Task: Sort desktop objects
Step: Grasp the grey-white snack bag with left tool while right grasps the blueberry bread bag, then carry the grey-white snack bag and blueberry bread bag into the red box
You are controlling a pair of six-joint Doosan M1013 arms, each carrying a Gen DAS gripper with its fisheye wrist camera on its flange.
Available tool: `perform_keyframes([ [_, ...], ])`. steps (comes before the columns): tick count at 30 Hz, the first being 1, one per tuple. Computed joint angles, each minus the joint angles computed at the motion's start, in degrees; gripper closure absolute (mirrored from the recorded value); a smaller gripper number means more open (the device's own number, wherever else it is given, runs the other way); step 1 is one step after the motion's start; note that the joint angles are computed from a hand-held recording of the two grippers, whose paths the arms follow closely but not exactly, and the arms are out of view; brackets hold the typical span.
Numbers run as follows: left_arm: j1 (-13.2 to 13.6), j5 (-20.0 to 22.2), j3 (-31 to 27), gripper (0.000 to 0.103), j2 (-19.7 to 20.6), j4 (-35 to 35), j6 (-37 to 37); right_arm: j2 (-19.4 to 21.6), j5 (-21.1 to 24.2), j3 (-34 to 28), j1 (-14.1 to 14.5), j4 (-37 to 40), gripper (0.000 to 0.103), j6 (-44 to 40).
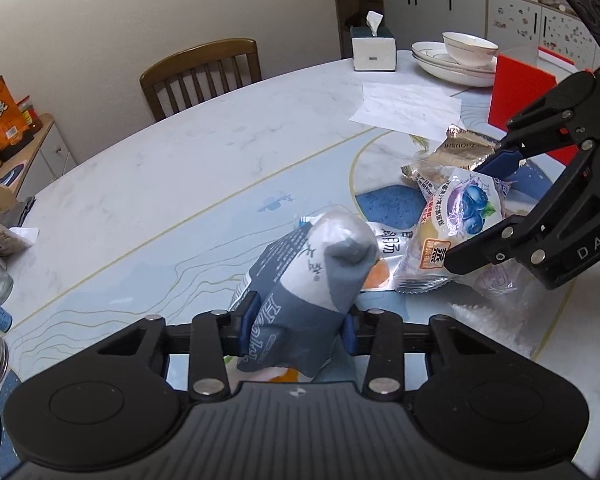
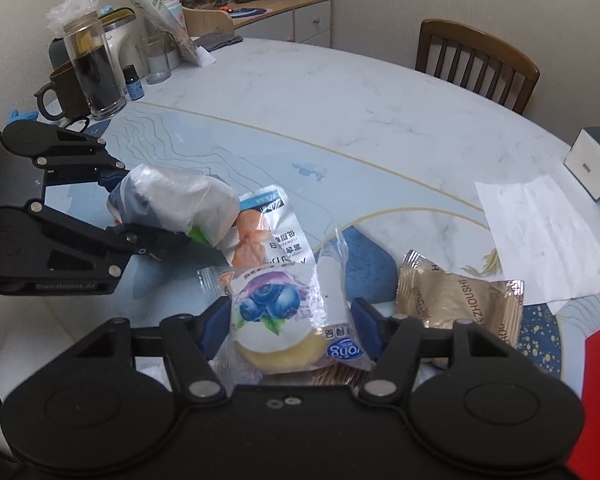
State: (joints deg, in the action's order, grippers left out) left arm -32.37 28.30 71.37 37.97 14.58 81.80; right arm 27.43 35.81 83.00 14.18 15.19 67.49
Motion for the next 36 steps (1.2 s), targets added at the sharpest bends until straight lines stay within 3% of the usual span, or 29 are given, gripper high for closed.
perform_keyframes([
  [13, -1.08, -0.62, 1.3, 0.08, -1.99, -1.37, -3.64, -4.34, -3.46, 4.22, -1.37, 2.45, 0.04, 1.09],
  [24, -2.8, 0.49, 0.31, 0.08, -3.21, -4.57, -7.28, -8.61, -4.6, 8.65, -3.31, 5.35, 0.04, 0.74],
  [36, -5.93, 1.16, -1.98, 0.08, -2.82, -3.42, -8.81, -12.32, -5.04, 12.42, -6.37, 7.71, 0.04, -0.7],
])
